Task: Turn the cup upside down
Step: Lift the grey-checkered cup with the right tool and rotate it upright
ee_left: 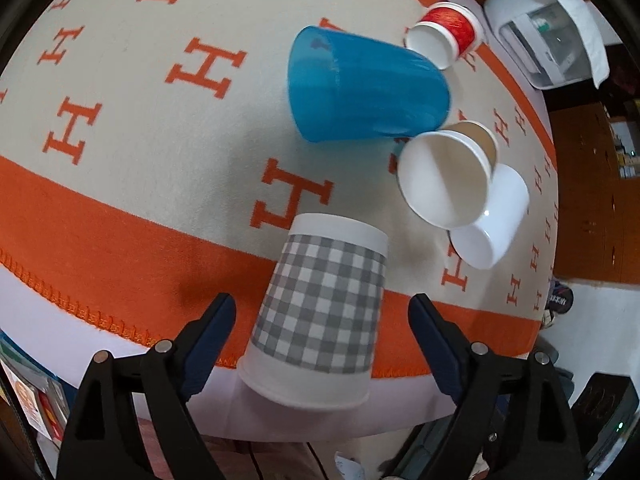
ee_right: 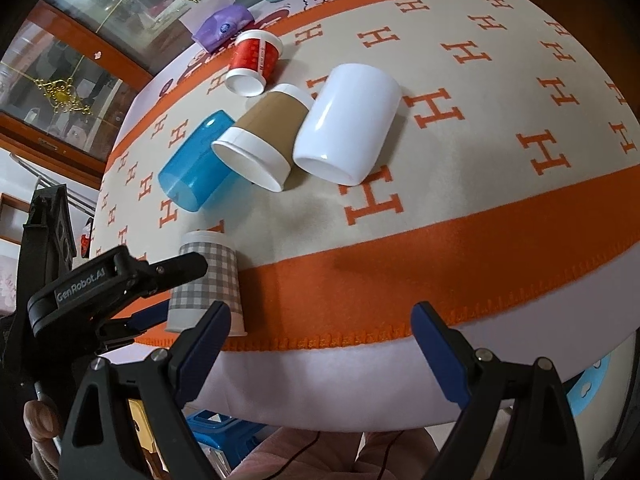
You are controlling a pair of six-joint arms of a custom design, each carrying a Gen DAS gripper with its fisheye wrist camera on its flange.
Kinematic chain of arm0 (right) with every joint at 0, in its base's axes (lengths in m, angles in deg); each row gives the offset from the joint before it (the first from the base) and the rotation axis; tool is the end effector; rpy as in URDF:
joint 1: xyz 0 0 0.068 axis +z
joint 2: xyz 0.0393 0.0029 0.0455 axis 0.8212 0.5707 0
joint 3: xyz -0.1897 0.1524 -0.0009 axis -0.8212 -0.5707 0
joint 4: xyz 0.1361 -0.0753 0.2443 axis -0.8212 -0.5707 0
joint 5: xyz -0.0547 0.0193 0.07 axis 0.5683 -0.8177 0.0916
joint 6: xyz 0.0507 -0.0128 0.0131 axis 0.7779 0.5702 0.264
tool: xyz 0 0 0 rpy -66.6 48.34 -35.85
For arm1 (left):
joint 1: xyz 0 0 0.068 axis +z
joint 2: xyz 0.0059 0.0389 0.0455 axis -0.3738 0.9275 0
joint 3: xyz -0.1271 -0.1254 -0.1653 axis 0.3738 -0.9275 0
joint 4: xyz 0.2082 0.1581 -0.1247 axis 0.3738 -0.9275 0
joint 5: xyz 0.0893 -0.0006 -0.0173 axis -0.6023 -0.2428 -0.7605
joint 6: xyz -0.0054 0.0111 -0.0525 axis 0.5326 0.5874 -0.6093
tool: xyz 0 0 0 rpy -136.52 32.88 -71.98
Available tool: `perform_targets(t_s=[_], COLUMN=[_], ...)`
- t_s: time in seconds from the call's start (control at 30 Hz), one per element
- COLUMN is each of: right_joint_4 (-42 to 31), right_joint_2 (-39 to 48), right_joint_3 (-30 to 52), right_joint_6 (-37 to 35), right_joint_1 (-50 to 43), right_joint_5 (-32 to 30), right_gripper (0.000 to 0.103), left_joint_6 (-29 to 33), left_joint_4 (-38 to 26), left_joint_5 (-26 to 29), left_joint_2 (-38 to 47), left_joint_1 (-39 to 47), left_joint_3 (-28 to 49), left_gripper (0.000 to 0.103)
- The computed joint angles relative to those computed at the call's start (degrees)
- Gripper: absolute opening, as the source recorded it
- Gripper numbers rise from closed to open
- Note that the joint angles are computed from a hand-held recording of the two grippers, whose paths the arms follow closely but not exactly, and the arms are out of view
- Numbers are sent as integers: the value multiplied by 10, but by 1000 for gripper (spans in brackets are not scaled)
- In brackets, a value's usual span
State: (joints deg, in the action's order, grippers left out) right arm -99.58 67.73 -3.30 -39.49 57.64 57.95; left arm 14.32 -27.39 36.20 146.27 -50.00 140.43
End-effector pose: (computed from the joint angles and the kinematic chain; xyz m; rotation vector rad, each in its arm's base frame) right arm 0.2338 0.0202 0.1720 0.3065 2.8847 0.4811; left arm 0.2900 -0.1657 0.0888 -0.4896 2.9942 -0.6029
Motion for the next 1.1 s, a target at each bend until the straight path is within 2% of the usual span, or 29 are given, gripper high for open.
perform_targets(t_s=[0.1, 0.23, 0.53, 0.67, 0.83, 1.1], right_joint_4=[-12, -30, -41, -24, 15, 68], right_joint_2=[-15, -37, -50, -19, 48, 210], right_joint_3=[8, 24, 57, 64, 69, 115], right_joint_6=[-1, -1, 0, 6, 15, 25], right_joint_1=[5, 20, 58, 84, 114, 145], right_joint_5=[-2, 0, -11, -27, -40, -62], right_gripper=[92, 92, 92, 92, 92, 92], left_joint_6=[17, 53, 135, 164, 173, 186], left_joint_4=[-27, -68, -145, -131, -93, -27], left_joint_5=[-7, -31, -145, -204, -218, -241], left_joint_2=[-16, -85, -273, -356, -401, -379], left_joint_1=[-2, 3, 4, 6, 28, 55], left_joint_3=[11, -7, -67, -112, -161, -221], left_gripper=[87, 87, 87, 87, 87, 87])
